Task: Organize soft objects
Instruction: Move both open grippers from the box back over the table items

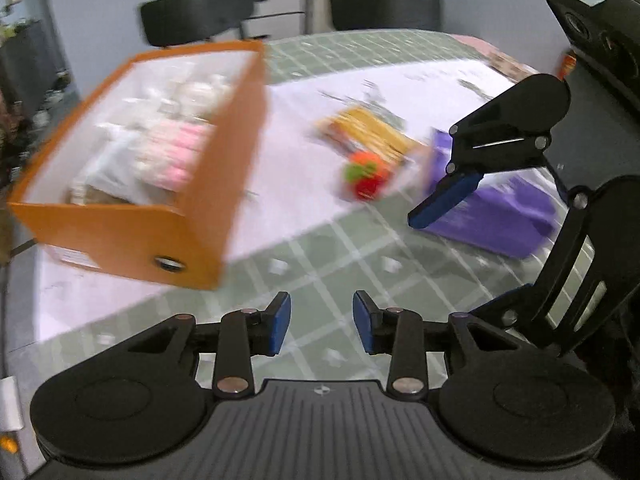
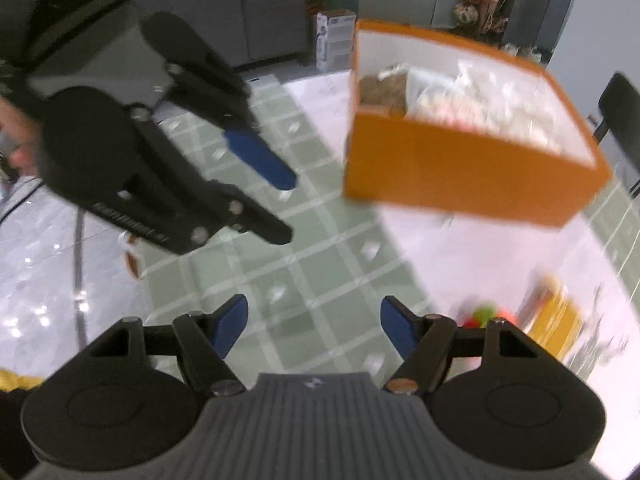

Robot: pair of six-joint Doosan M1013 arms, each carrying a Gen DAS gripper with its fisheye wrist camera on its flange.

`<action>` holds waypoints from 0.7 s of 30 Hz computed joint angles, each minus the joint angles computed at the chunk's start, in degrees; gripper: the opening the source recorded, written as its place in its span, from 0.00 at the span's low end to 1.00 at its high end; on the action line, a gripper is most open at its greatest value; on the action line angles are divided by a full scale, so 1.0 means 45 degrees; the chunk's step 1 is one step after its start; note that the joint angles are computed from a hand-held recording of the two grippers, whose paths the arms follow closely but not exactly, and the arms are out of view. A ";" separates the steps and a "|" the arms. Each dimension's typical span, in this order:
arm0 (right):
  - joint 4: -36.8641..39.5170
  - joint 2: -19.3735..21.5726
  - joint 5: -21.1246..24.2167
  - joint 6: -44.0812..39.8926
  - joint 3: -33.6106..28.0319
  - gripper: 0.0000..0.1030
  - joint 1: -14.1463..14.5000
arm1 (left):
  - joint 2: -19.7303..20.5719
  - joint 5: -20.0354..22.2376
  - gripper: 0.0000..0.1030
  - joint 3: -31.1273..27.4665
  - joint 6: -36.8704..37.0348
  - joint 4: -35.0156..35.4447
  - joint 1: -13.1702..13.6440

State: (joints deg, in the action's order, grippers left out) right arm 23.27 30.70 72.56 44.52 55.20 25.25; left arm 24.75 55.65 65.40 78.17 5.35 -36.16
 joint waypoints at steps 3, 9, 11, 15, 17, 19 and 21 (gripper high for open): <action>0.0019 -0.0601 -0.0117 -0.0116 0.1131 0.70 -0.0194 | 0.0214 -0.0089 0.42 0.0149 0.0986 -0.0800 -0.0100; 0.0131 -0.1750 -0.0249 -0.0458 0.3341 0.70 -0.0823 | 0.0666 -0.0064 0.43 0.0052 0.1223 -0.0541 -0.0360; 0.0064 -0.2002 -0.0173 -0.0363 0.3800 0.70 -0.1042 | 0.0828 -0.0149 0.47 -0.0075 0.1368 -0.0790 -0.0357; -0.0463 -0.2359 0.0028 0.0016 0.4360 0.71 -0.1582 | 0.1242 0.0221 0.49 -0.0662 0.1717 -0.0697 -0.0450; -0.0820 -0.2478 -0.0003 0.0437 0.4526 0.71 -0.1800 | 0.1463 0.0398 0.49 -0.0987 0.1967 -0.0675 -0.0497; -0.1235 -0.2531 0.0000 0.0776 0.4610 0.71 -0.2040 | 0.1677 0.0530 0.49 -0.1314 0.2166 -0.0804 -0.0478; -0.1585 -0.2570 -0.0033 0.1051 0.4638 0.71 -0.2247 | 0.1894 0.0614 0.49 -0.1646 0.2217 -0.0775 -0.0462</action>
State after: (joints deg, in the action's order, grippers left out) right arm 16.14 19.13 72.41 49.25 76.07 15.14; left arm 33.27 58.41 57.99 88.15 1.87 -38.24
